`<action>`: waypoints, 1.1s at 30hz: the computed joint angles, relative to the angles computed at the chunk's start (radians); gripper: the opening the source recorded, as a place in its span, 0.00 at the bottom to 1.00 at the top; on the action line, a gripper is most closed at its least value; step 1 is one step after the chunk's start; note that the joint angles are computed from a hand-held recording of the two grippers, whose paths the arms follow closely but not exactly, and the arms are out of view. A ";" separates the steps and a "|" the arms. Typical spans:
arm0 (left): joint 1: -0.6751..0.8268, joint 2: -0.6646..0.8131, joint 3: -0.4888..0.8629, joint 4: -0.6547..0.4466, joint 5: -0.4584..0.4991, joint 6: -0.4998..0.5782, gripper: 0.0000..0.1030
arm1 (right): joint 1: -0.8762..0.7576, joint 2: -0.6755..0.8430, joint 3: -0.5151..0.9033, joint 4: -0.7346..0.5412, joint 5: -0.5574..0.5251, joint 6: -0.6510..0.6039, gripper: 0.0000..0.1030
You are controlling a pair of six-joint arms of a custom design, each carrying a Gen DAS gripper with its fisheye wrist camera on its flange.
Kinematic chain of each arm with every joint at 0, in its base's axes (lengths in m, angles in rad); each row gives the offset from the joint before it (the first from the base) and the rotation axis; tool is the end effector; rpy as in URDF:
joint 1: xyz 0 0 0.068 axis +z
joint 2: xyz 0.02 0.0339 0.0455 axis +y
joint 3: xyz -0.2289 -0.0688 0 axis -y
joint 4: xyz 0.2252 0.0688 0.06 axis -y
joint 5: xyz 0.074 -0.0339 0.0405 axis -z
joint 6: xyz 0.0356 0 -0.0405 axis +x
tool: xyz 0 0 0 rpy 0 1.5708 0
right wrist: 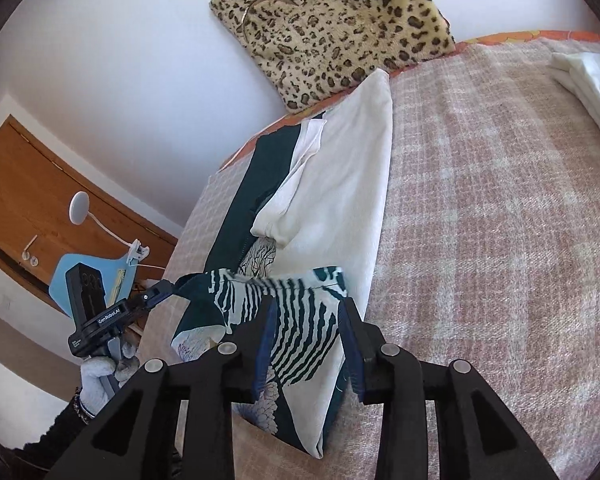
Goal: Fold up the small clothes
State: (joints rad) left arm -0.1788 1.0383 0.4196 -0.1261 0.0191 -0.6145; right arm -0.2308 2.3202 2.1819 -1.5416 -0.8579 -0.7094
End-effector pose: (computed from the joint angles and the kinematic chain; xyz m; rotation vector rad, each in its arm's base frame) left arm 0.1993 -0.0367 0.1547 -0.4990 2.2999 -0.4191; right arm 0.3923 -0.0645 0.2128 -0.5569 2.5586 1.1321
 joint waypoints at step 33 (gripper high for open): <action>0.015 0.229 0.096 0.102 -0.048 0.087 0.29 | 0.182 -0.307 -0.420 0.524 0.268 0.046 0.36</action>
State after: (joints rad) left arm -0.1639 1.2677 0.5158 -0.0237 -0.0284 -0.5271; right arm -0.0486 2.0130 1.7619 -1.0175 -0.5898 -0.6639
